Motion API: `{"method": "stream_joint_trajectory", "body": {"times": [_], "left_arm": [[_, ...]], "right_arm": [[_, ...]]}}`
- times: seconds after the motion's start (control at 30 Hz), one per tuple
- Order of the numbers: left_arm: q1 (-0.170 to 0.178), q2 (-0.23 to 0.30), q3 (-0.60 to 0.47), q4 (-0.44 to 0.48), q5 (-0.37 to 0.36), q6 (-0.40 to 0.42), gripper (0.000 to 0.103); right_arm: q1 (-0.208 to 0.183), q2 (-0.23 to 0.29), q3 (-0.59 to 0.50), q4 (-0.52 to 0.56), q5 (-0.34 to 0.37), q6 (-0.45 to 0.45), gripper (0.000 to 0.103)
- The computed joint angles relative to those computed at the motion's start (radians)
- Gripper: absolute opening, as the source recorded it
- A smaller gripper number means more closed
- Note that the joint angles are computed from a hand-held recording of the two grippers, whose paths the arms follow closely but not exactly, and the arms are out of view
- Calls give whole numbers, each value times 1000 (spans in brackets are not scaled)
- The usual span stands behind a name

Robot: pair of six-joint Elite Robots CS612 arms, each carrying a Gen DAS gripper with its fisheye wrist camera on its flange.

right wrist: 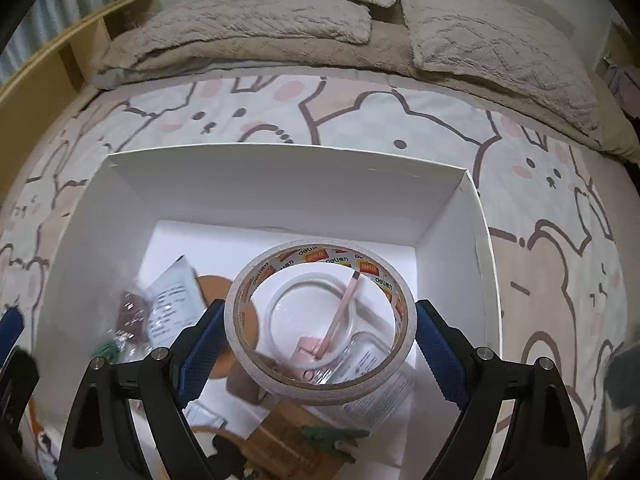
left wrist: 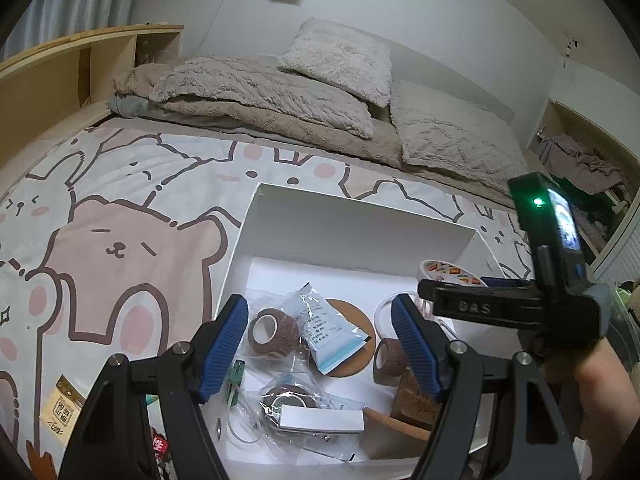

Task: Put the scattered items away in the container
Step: 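Open the left gripper to drop the bandage roll while the right gripper lowers the tape roll into the box, then open the right gripper to release the tape roll into the box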

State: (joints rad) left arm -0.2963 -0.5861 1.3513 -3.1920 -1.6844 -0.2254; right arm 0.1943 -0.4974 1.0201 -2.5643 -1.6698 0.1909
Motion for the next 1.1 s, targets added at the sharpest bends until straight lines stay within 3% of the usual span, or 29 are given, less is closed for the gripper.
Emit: {"method": "stream_joint_trajectory", "body": {"times": [0.17, 0.2, 0.23, 0.37, 1.1], "left_arm": [[2, 4, -5, 7, -5, -3, 74], [2, 4, -5, 7, -5, -3, 74], [1, 4, -4, 6, -4, -3, 74], [-1, 2, -1, 3, 1, 5, 74], [-6, -30, 50, -27, 7, 19, 74]], "right_arm": [[-4, 19, -31, 43, 6, 6, 91], [-3, 20, -31, 42, -1, 11, 94], [-4, 20, -29, 35, -4, 17, 103], [-8, 5, 10, -55, -4, 31, 103], [-3, -54, 104, -107, -26, -3, 103]]}}
